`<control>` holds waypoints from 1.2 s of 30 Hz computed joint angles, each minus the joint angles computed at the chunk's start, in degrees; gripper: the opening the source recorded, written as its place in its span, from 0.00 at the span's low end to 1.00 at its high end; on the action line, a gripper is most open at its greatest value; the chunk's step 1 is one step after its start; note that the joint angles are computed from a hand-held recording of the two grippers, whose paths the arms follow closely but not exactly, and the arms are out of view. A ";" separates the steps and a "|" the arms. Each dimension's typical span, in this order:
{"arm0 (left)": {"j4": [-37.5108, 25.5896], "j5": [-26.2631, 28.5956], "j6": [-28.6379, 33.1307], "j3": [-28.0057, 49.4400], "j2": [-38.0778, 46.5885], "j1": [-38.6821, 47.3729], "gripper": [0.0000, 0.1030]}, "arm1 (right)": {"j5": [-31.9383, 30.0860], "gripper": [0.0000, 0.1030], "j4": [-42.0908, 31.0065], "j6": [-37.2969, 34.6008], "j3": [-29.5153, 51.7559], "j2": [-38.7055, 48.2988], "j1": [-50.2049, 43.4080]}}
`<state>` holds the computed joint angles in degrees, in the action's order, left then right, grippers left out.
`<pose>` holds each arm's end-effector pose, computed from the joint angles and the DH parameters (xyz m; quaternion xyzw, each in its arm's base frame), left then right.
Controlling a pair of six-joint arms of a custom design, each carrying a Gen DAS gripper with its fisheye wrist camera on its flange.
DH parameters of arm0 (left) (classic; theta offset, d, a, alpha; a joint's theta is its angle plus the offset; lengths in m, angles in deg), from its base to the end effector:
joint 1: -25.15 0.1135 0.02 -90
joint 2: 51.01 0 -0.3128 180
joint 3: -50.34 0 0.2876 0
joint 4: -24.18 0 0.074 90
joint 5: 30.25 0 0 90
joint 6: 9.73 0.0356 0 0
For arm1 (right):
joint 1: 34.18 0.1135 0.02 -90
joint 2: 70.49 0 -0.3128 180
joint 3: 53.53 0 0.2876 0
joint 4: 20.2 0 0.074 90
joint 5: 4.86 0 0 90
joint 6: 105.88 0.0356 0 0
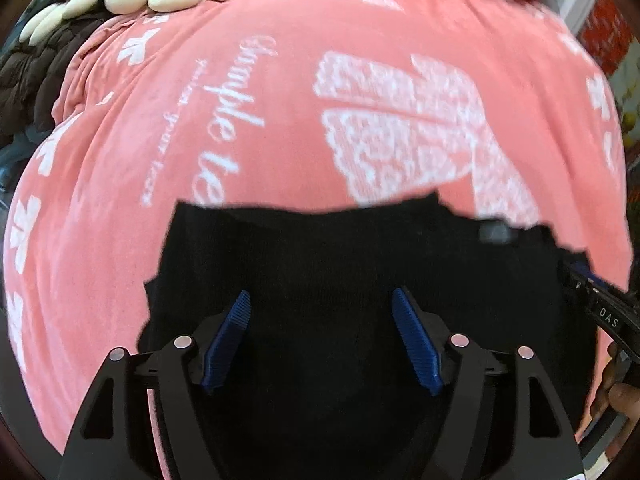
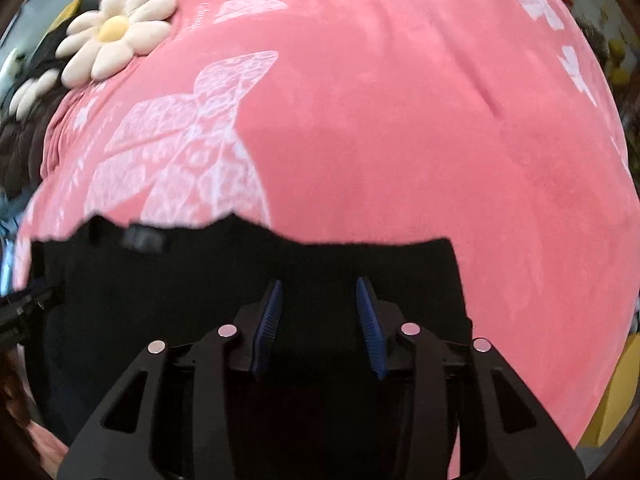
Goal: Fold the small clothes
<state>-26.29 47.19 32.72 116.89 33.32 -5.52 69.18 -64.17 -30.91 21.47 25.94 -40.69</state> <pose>0.2648 -0.1480 0.2359 -0.1637 0.9625 -0.0349 0.2133 0.3665 -0.0320 0.2208 -0.1014 0.9627 0.0938 0.2326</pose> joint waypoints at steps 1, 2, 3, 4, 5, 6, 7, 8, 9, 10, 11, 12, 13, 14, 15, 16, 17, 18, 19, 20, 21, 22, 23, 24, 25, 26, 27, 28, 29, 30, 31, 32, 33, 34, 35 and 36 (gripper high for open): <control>1.22 0.26 -1.00 -1.69 -3.18 0.26 0.67 | -2.71 0.35 -0.23 -0.31 -0.97 -2.58 -1.92; 2.46 0.59 -2.29 -3.91 -6.97 0.36 0.68 | -4.20 0.36 -0.46 -1.16 -1.84 -4.23 -3.36; 2.62 0.87 -3.44 -5.93 -10.72 0.35 0.69 | -6.39 0.36 -1.18 -3.13 -3.80 -7.51 -6.02; 1.17 0.71 -4.98 -8.13 -14.98 -0.15 0.71 | -7.76 0.36 -2.20 -5.07 -5.16 -9.64 -8.15; -0.05 0.45 -6.44 -9.98 -18.27 -0.77 0.71 | -9.89 0.36 -4.29 -8.53 -7.32 -12.55 -11.81; -1.49 0.05 -8.93 -12.57 -22.50 -2.05 0.71 | -11.21 0.37 -6.07 -10.94 -8.74 -14.18 -14.42; -3.28 -0.38 -12.52 -15.46 -27.05 -3.82 0.71 | -12.18 0.37 -8.23 -13.47 -10.06 -15.67 -17.28; -4.56 -0.17 -15.91 -17.96 -30.89 -5.06 0.71 | -13.05 0.37 -10.85 -16.78 -11.99 -17.52 -21.21; -6.36 -0.18 -21.84 -21.01 -35.34 -7.66 0.71 | -13.60 0.37 -12.44 -19.14 -13.10 -18.70 -23.80; -7.07 -0.38 -26.07 -23.08 -38.49 -9.75 0.71 | -13.86 0.37 -14.03 -22.23 -14.88 -20.44 -27.08; -7.35 -1.19 -30.75 -25.11 -41.44 -12.69 0.71 | -13.67 0.37 -14.85 -23.92 -15.86 -21.27 -28.59; -7.58 -2.15 -35.16 -26.89 -43.83 -15.60 0.71 | -13.49 0.37 -16.79 -26.69 -16.87 -22.29 -30.76; -7.74 -3.62 -41.06 -28.81 -45.91 -19.70 0.71 | -13.29 0.37 -18.56 -29.15 -17.79 -23.03 -32.52; -7.08 -5.03 -45.33 -30.64 -47.79 -22.92 0.71 | -12.75 0.41 -19.34 -31.05 -18.67 -23.48 -33.57; -5.97 -7.67 -50.14 -32.74 -49.95 -27.18 0.71 | -11.94 0.44 -19.36 -32.55 -19.86 -24.42 -34.54; -5.44 -11.67 -55.75 -34.55 -50.81 -32.13 0.71 | -11.76 0.44 -19.49 -33.53 -20.61 -25.07 -35.44; -5.69 -15.01 -58.64 -34.68 -50.17 -35.16 0.71 | -12.22 0.45 -19.97 -34.23 -21.19 -25.30 -36.05; -5.45 -15.46 -58.78 -34.44 -49.17 -35.30 0.71 | -12.57 0.49 -19.88 -34.36 -21.47 -25.14 -36.19; -4.49 -14.82 -57.08 -33.84 -47.05 -34.40 0.71 | -12.75 0.51 -18.99 -33.67 -22.07 -25.10 -36.26; -3.69 -14.50 -55.06 -33.55 -45.77 -33.65 0.70 | -12.81 0.52 -17.87 -31.95 -22.54 -24.88 -36.24; -3.16 -14.20 -53.54 -33.29 -44.55 -33.19 0.70 | -13.36 0.52 -18.00 -31.35 -22.55 -24.36 -36.72; -3.03 -14.17 -52.73 -32.91 -43.40 -33.43 0.67 | -14.21 0.52 -18.32 -30.57 -22.25 -23.20 -37.11; -3.54 -14.01 -52.27 -32.68 -43.16 -33.47 0.47 | -14.76 0.52 -17.93 -29.56 -22.19 -22.62 -37.55; -3.35 -12.91 -50.67 -33.04 -44.77 -32.60 0.27 | -15.08 0.52 -17.56 -28.93 -22.06 -22.31 -37.74; -1.87 -10.48 -49.81 -34.38 -47.89 -30.76 0.04 | -15.54 0.52 -17.47 -28.47 -21.67 -21.73 -37.81; -3.52 -10.22 -51.00 -35.07 -51.74 -30.24 0.04 | -16.01 0.52 -17.56 -28.28 -21.33 -21.19 -38.08; -4.72 -11.71 -53.51 -34.87 -53.12 -31.53 0.04 | -16.33 0.53 -17.58 -28.10 -21.03 -20.65 -38.33; -6.37 -13.37 -54.31 -33.31 -52.51 -32.68 0.04 | -16.68 0.53 -17.89 -28.03 -20.64 -19.95 -38.57; -7.35 -14.44 -53.57 -31.44 -50.95 -33.22 0.04 | -16.98 0.53 -18.32 -27.94 -20.23 -19.27 -38.73; -7.82 -15.85 -52.02 -28.67 -48.23 -33.79 0.04 | -17.10 0.55 -18.74 -27.73 -19.68 -18.24 -38.77; -7.77 -16.32 -50.33 -26.51 -46.51 -33.69 0.03 | -16.95 0.57 -18.80 -27.46 -19.41 -17.60 -38.67; -7.71 -16.71 -48.95 -25.00 -45.60 -33.54 0.03 | -16.78 0.59 -18.53 -26.90 -19.40 -17.32 -38.55; -7.26 -17.24 -47.15 -22.91 -44.08 -33.21 0.03 | -16.68 0.59 -18.54 -26.40 -19.18 -16.77 -38.53; -6.51 -17.70 -44.33 -19.76 -41.65 -32.42 0.03 | -17.05 0.59 -18.84 -26.15 -18.80 -16.09 -38.59; -6.30 -18.27 -42.47 -17.30 -39.75 -32.32 0.03 | -17.34 0.59 -19.03 -26.22 -18.58 -15.80 -38.85; -6.07 -18.83 -40.13 -14.11 -37.20 -32.11 0.03 | -17.86 0.59 -19.06 -25.88 -18.30 -15.48 -38.97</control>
<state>-32.36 28.36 -7.42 102.78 -3.89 -37.63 51.32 -83.23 -56.80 3.17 10.46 -79.67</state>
